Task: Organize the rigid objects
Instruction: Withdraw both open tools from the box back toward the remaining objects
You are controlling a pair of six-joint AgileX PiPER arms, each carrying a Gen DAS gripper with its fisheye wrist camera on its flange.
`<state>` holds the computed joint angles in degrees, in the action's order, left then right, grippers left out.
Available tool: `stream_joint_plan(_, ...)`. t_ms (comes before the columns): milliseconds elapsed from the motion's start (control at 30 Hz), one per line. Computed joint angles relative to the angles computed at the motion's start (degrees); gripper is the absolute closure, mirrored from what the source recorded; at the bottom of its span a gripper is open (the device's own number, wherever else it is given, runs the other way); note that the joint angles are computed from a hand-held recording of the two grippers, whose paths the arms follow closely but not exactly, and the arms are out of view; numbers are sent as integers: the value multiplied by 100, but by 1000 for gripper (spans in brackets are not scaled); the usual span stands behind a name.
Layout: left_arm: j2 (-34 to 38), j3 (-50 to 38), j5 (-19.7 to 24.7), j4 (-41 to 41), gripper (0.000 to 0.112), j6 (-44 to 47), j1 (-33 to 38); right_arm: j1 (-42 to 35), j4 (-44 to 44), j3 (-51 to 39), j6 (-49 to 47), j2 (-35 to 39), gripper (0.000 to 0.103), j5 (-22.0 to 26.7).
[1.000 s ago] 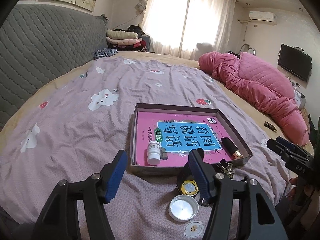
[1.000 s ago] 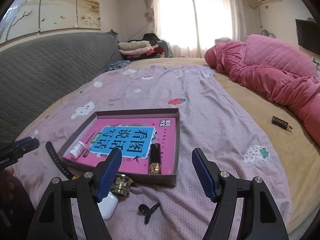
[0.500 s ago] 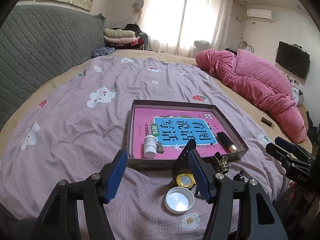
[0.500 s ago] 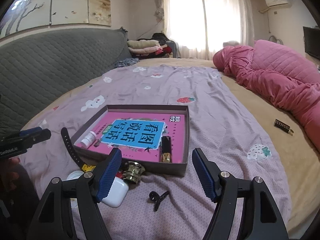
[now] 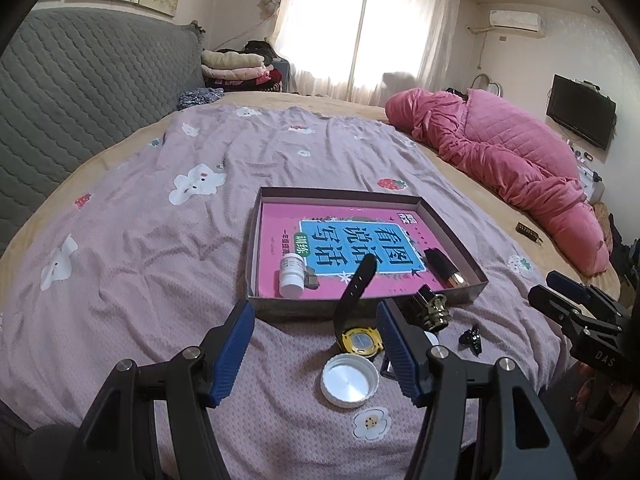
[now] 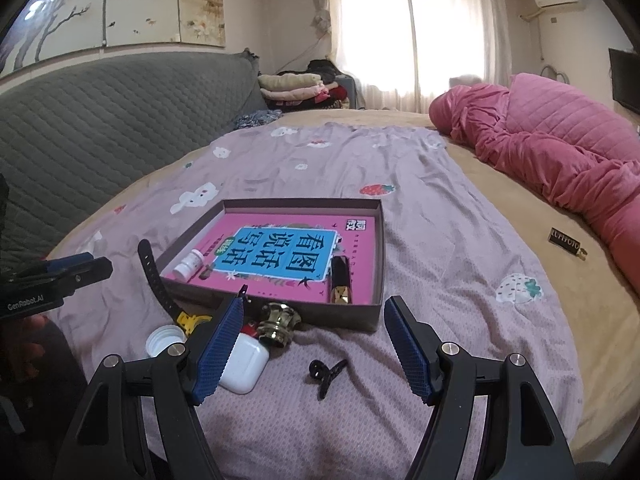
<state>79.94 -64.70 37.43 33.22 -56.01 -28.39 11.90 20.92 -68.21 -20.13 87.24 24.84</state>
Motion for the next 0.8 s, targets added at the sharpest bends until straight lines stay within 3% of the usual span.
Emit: stream_joint_plan(800,264,-49,247,-899,49,709,-116,199,-615,25,526,121,29,456)
